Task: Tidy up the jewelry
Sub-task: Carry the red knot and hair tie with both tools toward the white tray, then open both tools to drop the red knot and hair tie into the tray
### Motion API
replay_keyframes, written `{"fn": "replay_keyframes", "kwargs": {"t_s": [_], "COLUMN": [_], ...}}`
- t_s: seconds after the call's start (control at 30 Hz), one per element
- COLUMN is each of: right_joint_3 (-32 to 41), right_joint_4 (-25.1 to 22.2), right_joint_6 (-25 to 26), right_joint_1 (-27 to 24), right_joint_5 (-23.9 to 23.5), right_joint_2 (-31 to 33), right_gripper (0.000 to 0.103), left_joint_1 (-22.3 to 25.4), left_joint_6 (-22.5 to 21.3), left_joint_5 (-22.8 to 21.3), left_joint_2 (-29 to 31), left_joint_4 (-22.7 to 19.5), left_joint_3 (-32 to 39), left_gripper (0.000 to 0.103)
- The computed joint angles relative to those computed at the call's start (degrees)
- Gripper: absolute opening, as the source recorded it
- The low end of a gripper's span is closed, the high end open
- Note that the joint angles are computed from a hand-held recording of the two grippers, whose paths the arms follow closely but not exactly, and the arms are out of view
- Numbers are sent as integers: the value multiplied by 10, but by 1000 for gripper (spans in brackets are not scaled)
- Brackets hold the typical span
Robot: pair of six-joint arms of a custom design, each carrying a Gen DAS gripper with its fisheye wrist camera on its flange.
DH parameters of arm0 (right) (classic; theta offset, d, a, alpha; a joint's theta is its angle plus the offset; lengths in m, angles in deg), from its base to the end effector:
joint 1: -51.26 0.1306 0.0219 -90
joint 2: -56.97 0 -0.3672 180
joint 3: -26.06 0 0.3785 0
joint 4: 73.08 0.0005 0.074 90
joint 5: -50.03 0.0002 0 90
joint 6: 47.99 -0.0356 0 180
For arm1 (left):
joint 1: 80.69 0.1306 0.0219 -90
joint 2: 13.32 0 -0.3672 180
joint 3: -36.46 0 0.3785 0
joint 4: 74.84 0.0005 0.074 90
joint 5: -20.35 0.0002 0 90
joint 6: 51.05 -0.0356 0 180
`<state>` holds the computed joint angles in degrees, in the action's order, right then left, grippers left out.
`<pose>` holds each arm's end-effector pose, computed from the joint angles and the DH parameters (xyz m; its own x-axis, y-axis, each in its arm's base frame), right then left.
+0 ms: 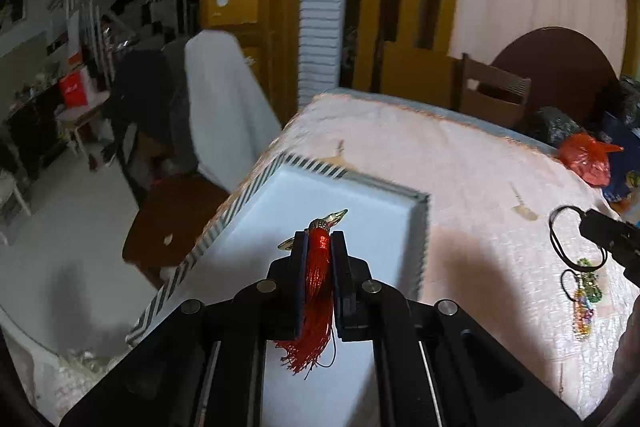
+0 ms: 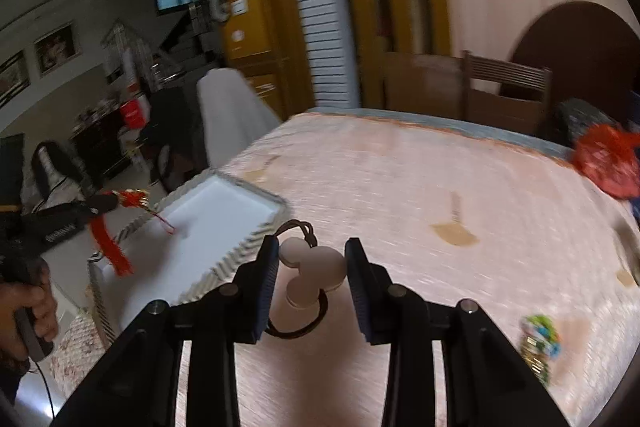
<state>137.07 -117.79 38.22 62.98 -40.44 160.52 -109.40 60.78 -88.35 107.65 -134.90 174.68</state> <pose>0.5585 0.1157 0.4702 -0.6052 -0.0581 -0.7939 -0.1699 0.9838 0.0576 0.5764 -0.3033 0.4843 -0.6458 -0.0479 -0.7620 0.0093 0.9975 -0.0705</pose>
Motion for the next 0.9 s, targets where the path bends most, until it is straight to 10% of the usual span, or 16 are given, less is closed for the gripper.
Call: {"fn": "replay_keyframes", "kwargs": {"t_s": [0.6, 0.9], "right_joint_3": [388, 418], "right_joint_4": [-185, -216], "right_joint_6": [-39, -25], "right_joint_1": [84, 94], "right_joint_5": [-77, -48], "right_joint_2": [334, 367], "right_gripper": [35, 35], "left_joint_1": [28, 27], "left_joint_6": [47, 55], "left_joint_5": [16, 14], "left_joint_2": [-37, -36], "left_joint_4": [27, 16], "left_joint_3": [-153, -159], "left_gripper": [16, 27]}}
